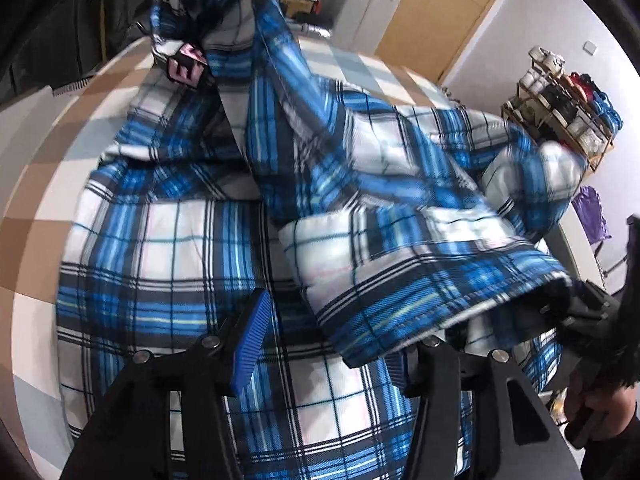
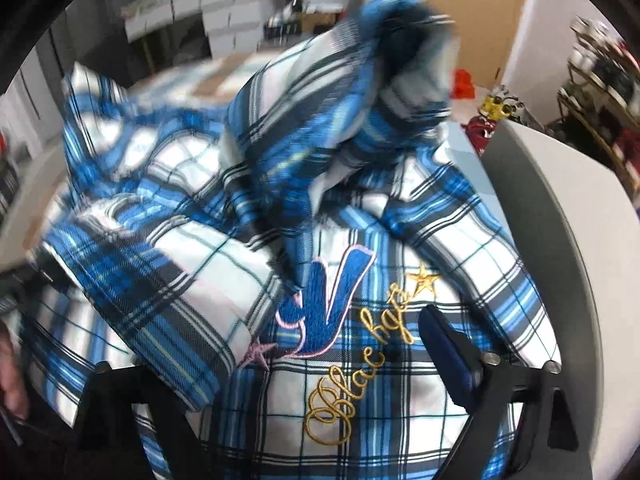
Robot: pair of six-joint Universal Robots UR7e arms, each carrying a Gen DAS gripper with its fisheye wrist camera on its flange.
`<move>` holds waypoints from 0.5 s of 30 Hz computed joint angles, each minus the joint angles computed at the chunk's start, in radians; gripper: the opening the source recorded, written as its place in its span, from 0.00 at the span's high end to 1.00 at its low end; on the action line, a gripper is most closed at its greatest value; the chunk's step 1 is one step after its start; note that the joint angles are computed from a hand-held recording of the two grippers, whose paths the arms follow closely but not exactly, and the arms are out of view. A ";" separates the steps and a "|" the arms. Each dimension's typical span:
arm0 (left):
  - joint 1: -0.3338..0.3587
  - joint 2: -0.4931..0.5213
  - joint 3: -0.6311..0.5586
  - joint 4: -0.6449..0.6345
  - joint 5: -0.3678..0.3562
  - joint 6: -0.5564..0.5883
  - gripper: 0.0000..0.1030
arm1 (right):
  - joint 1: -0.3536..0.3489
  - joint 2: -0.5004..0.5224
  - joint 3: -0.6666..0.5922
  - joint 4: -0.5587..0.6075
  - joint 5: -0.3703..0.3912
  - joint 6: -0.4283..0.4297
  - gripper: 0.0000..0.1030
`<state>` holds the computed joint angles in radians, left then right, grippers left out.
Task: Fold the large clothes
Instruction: 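Lift the hem with both grippers and fold it over toward the collar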
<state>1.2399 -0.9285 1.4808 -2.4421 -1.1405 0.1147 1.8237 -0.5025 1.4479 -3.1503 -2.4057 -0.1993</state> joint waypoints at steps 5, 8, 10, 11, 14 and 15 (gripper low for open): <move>-0.018 -0.005 0.023 0.009 0.033 0.020 0.54 | -0.038 -0.117 0.116 -0.045 0.196 0.091 0.09; -0.021 -0.006 0.022 0.017 0.021 0.030 0.54 | -0.050 -0.155 0.132 -0.045 0.288 0.094 0.08; -0.016 -0.011 0.024 0.023 0.016 0.034 0.54 | -0.054 -0.164 0.138 -0.031 0.294 0.084 0.08; -0.015 -0.006 0.014 0.033 0.010 0.029 0.54 | -0.052 -0.166 0.128 -0.003 0.289 0.074 0.08; -0.001 -0.005 -0.013 0.065 -0.011 -0.005 0.54 | -0.030 -0.133 0.093 0.086 0.150 0.067 0.09; 0.004 -0.013 -0.009 0.074 -0.022 -0.019 0.54 | -0.019 -0.110 0.067 0.156 0.049 0.084 0.09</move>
